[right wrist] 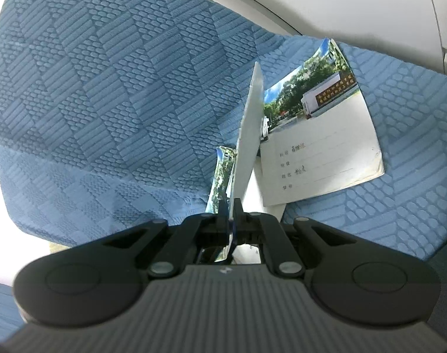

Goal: Organize objects
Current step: 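Carry the postcards in both grippers toward the book stack on the seat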

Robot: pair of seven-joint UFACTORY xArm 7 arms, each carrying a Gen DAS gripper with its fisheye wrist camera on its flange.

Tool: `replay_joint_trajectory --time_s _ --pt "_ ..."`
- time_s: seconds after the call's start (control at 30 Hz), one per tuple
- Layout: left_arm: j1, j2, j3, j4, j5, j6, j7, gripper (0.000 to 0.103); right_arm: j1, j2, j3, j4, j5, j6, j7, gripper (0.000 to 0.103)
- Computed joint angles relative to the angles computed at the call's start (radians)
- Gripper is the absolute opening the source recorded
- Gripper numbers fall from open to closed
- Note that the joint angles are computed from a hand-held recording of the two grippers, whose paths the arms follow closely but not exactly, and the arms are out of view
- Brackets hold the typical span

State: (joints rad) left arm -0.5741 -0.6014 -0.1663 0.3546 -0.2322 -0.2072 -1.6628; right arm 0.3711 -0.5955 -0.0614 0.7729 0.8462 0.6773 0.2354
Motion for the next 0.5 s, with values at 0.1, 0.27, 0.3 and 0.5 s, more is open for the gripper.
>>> replay_joint_trajectory --time_s 0.1,0.27,0.3,0.5 --pt "0.043 -0.046 -0.036 0.027 0.009 0.072 0.014 0.005 0.0 -0.027 0.001 0.003 -0.008 0.005 0.005 0.005" --pt "0.116 -0.164 -0.093 0.081 0.028 0.23 0.031 0.005 0.018 -0.06 -0.009 0.027 -0.008 0.01 -0.006 0.005" --pt "0.126 -0.181 -0.095 0.095 0.036 0.26 0.042 0.005 0.023 -0.066 -0.012 0.035 -0.006 0.011 -0.012 0.005" --pt "0.188 -0.27 -0.111 0.197 0.068 0.442 0.085 0.005 0.046 -0.101 -0.014 0.074 0.001 0.025 -0.008 0.005"
